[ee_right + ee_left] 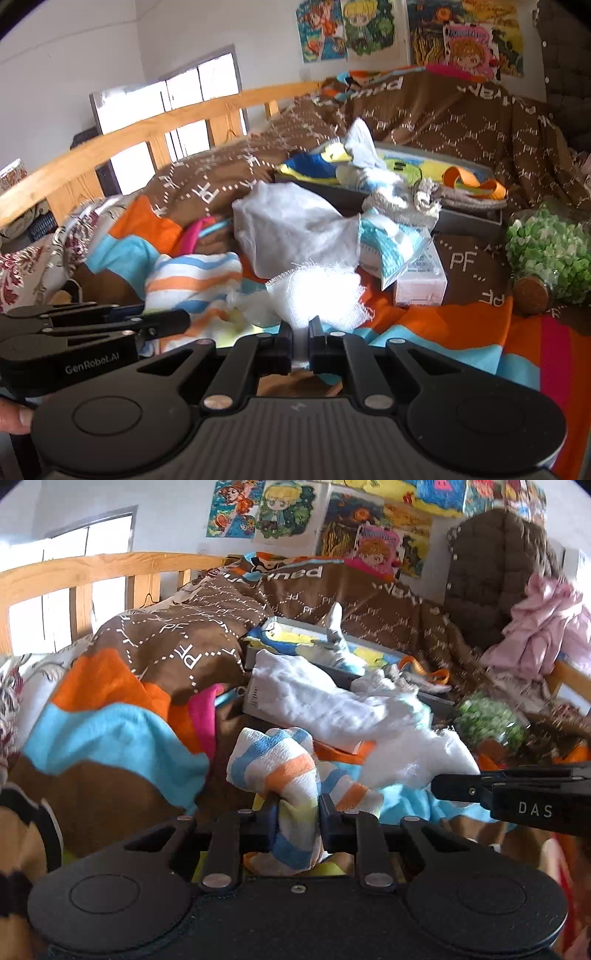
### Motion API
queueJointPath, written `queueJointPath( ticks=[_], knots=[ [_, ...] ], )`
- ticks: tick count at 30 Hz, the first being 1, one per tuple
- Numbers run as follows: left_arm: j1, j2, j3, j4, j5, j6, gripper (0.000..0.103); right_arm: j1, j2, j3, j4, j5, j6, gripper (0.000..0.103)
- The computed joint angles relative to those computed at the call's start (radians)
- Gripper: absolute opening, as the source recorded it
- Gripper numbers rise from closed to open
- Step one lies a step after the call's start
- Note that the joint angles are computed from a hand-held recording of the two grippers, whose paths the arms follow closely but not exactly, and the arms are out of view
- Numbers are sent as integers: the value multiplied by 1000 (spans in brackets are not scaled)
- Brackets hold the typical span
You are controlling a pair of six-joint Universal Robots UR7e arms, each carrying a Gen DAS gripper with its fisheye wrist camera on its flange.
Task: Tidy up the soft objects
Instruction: 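Carry the striped sock and white gauze into the cartoon tray and open both grippers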
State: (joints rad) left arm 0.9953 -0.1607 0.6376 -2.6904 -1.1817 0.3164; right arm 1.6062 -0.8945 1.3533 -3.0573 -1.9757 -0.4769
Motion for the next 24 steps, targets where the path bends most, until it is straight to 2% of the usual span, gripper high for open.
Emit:
queueJointPath(
  ticks=[4,11,18,24],
  knots=[
    [-8,-41,77,-59,-36,27,23,-5,-33,59,-83,66,1,9],
    [-28,-87,159,-138,-73,56,22,0,-39,105,-237,131,-105,9],
    [-42,-110,202,-215,-93,70,22,5,-29,133,-408,191,-201,9],
    [-54,-111,188,-266,-116,78,22,0,-25,136,-517,230,-202,9]
  ],
)
